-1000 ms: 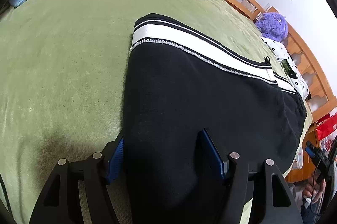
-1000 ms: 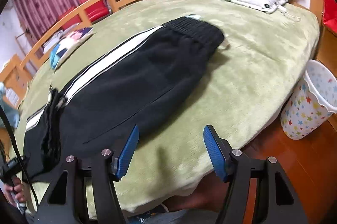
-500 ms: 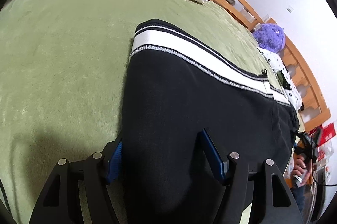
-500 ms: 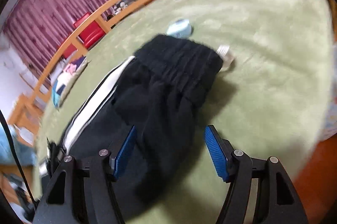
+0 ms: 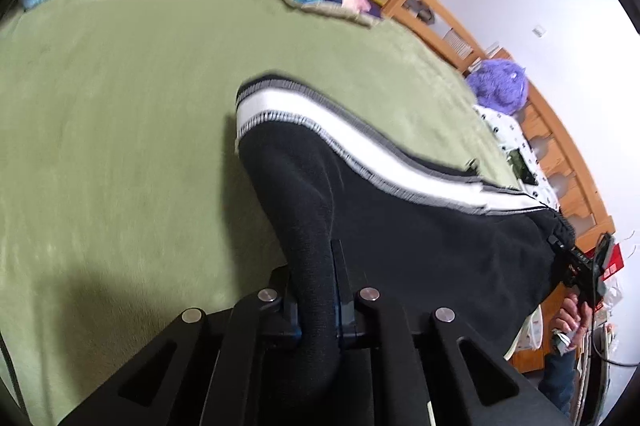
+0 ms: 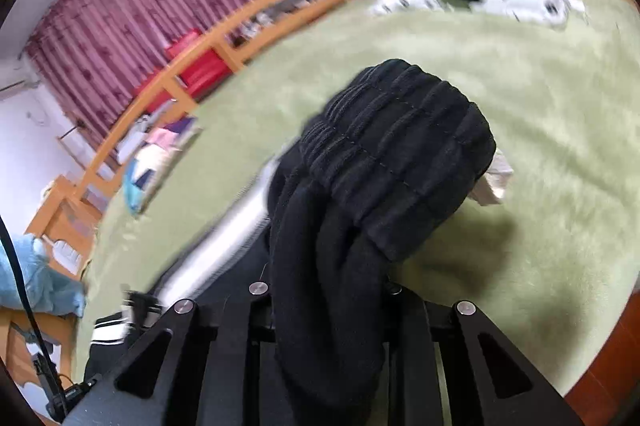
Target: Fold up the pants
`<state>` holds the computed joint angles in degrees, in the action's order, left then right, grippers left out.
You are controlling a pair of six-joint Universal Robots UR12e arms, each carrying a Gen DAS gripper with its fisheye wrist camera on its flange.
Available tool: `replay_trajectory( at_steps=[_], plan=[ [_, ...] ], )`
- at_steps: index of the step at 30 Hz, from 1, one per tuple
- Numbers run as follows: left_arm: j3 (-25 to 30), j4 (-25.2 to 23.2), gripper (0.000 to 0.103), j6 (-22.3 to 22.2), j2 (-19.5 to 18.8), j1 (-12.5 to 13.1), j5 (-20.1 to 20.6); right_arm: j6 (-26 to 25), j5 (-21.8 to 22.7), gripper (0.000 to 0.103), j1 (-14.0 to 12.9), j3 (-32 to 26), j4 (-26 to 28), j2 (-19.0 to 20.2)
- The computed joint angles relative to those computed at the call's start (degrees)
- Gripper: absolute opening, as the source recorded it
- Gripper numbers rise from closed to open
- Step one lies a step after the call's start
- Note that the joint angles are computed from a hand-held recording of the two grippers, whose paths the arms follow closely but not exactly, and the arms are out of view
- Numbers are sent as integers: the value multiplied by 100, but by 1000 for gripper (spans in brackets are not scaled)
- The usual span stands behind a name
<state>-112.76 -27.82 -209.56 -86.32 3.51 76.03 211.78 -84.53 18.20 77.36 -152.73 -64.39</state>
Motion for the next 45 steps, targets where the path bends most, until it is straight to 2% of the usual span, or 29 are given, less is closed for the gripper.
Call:
replay_trajectory(
  at_steps=[3,5,9,13,17,21,24,26,28,29,31,33,35,37,39,43,45],
  plan=[
    [24,292,9,-26,64,90,-202,-269,-401,21,256,-453,231,43],
    [23,468,10,2,107,179,-253,-251,-477,21,354,-637,225,63],
    [-3,433,9,127,252,454,-507,-257,-490,20,548,-1066,256,152],
    [-133,383,9,333,581,801,-458,-434,-254,20,753,-1549,328,342],
    [-307,159,9,508,985,1294,-368,-416,232,19,908,-1894,171,564],
    [-542,-62,10,608,1301,1737,-335,-199,671,20,974,-1904,-200,719],
    [-737,-310,10,528,1352,1989,-550,-174,707,20,988,-1843,65,822],
    [-824,-503,11,596,1305,1994,-488,-232,449,21,1003,-1831,436,927],
    [-901,-582,15,751,1290,1893,-134,-294,16,23,1017,-1882,1088,1045],
    [-920,-657,20,829,1288,1832,70,-178,-37,26,999,-1866,1357,1072],
    [-928,-999,42,1040,1317,1791,174,143,53,32,920,-1553,1482,980],
    [-1001,-1277,47,1166,1412,1768,295,197,258,36,859,-1231,1347,841],
    [-1181,-1217,49,1241,1528,1767,246,151,85,42,894,-1060,1530,710],
    [-1334,-1110,52,1278,1660,1726,302,19,-205,42,950,-964,1748,612],
    [-1453,-1098,53,1227,1824,1774,141,-257,-585,42,1075,-866,1927,482],
    [-1570,-1206,58,1112,2016,1991,-325,-828,-1327,42,1308,-764,1994,302],
    [-1637,-1162,59,1083,2092,1983,-326,-988,-1543,46,1400,-677,1867,209]
  ],
)
